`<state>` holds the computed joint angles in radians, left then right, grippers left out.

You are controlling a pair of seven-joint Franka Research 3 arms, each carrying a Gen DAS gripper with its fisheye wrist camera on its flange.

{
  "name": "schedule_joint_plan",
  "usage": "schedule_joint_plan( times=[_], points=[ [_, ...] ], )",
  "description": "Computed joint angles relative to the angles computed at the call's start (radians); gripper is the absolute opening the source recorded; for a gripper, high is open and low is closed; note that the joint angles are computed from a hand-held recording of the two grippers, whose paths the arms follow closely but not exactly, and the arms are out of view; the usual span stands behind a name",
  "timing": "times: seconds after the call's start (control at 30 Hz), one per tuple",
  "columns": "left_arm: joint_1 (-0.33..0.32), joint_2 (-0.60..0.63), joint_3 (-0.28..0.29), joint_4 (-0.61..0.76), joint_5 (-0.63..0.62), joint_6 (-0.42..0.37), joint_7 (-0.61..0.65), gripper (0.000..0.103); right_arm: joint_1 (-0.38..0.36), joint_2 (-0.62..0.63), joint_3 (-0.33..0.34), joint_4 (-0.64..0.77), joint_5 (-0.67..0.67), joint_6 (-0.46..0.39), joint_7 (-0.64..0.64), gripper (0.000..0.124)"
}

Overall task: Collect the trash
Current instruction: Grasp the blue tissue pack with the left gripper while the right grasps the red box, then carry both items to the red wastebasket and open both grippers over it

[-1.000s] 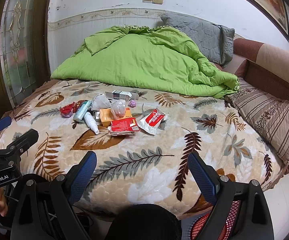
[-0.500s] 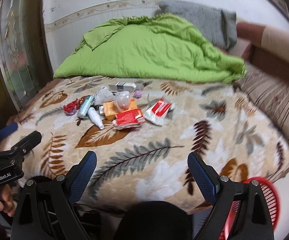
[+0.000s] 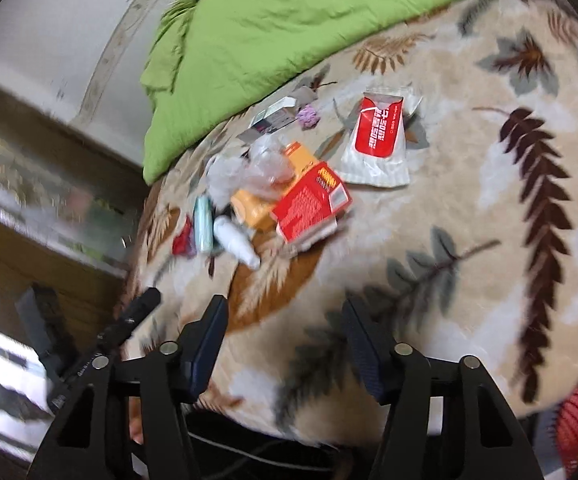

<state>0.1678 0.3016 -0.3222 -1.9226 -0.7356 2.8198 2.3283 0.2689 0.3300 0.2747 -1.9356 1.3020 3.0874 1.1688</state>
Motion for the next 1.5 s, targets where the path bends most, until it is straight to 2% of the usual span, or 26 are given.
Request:
schedule_joint_plan(
  times=[0.07,0.1,0.23,0.3,0.4,0.47,0.5,0.53,0.57,0.6,0.67,0.77,0.93,1.07,1.17,1.23,1.33,1.5],
  points=[
    [-0.017,0.057,0.025,0.074,0.065,-0.039,-0.063,0.072,-0.017,0.050,0.007,0.065,0.041,-0.016,-0.021,0.061],
    [-0.015,0.089,0.025,0.115,0.085,-0.065,-0.082,0.072,-0.003,0.075,-0.014,0.091,0.001,-0.016,0.030,0.060],
    [-0.024,0.188,0.032,0.237,0.197,-0.099,-0.165,0.072,-0.019,0.151,-0.014,0.163,-0.045,-0.031,0.114,0.054],
    [-0.042,0.235,0.044,0.294,0.268,-0.101,-0.224,0.072,-0.041,0.181,0.006,0.189,-0.053,-0.036,0.134,0.049],
    [-0.038,0.305,0.035,0.383,0.337,-0.130,-0.282,0.072,-0.049,0.226,0.012,0.231,-0.096,-0.045,0.193,0.043],
    [-0.040,0.348,0.031,0.437,0.381,-0.150,-0.314,0.065,-0.062,0.252,0.025,0.255,-0.123,-0.051,0.209,0.037],
    [-0.047,0.369,0.037,0.465,0.407,-0.163,-0.337,0.057,-0.064,0.266,0.028,0.270,-0.139,-0.053,0.223,0.032],
    [-0.041,0.384,0.027,0.480,0.417,-0.167,-0.343,0.052,-0.071,0.279,0.036,0.283,-0.149,-0.051,0.227,0.023],
    [-0.025,0.398,0.005,0.495,0.411,-0.165,-0.337,0.049,-0.072,0.289,0.039,0.293,-0.164,-0.047,0.234,0.022],
    [-0.018,0.405,-0.006,0.500,0.412,-0.164,-0.338,0.044,-0.074,0.292,0.043,0.293,-0.178,-0.038,0.239,0.015],
    [-0.007,0.403,-0.022,0.492,0.414,-0.151,-0.339,0.041,-0.083,0.285,0.059,0.277,-0.197,-0.015,0.240,0.010],
    [0.023,0.374,-0.056,0.434,0.399,-0.109,-0.315,0.036,-0.103,0.259,0.089,0.243,-0.215,0.028,0.220,0.006],
    [0.083,0.301,-0.115,0.314,0.338,-0.054,-0.259,0.036,-0.112,0.193,0.120,0.161,-0.269,0.103,0.209,0.006],
    [0.156,0.218,-0.191,0.195,0.224,-0.016,-0.154,0.034,-0.137,0.149,0.164,0.096,-0.318,0.161,0.211,0.006],
    [0.190,0.155,-0.230,0.120,0.123,0.000,-0.053,0.034,-0.127,0.107,0.159,0.039,-0.361,0.195,0.236,0.006],
    [0.206,0.117,-0.249,0.081,0.051,-0.002,0.012,0.034,-0.198,0.094,0.242,0.005,-0.370,0.221,0.231,0.006],
    [0.218,0.070,-0.269,0.041,-0.047,-0.017,0.100,0.034,-0.223,0.060,0.271,-0.045,-0.400,0.246,0.255,0.006],
    [0.204,0.002,-0.270,-0.007,-0.168,-0.059,0.214,0.034,-0.330,0.003,0.379,-0.146,-0.455,0.299,0.313,0.006]
  ],
)
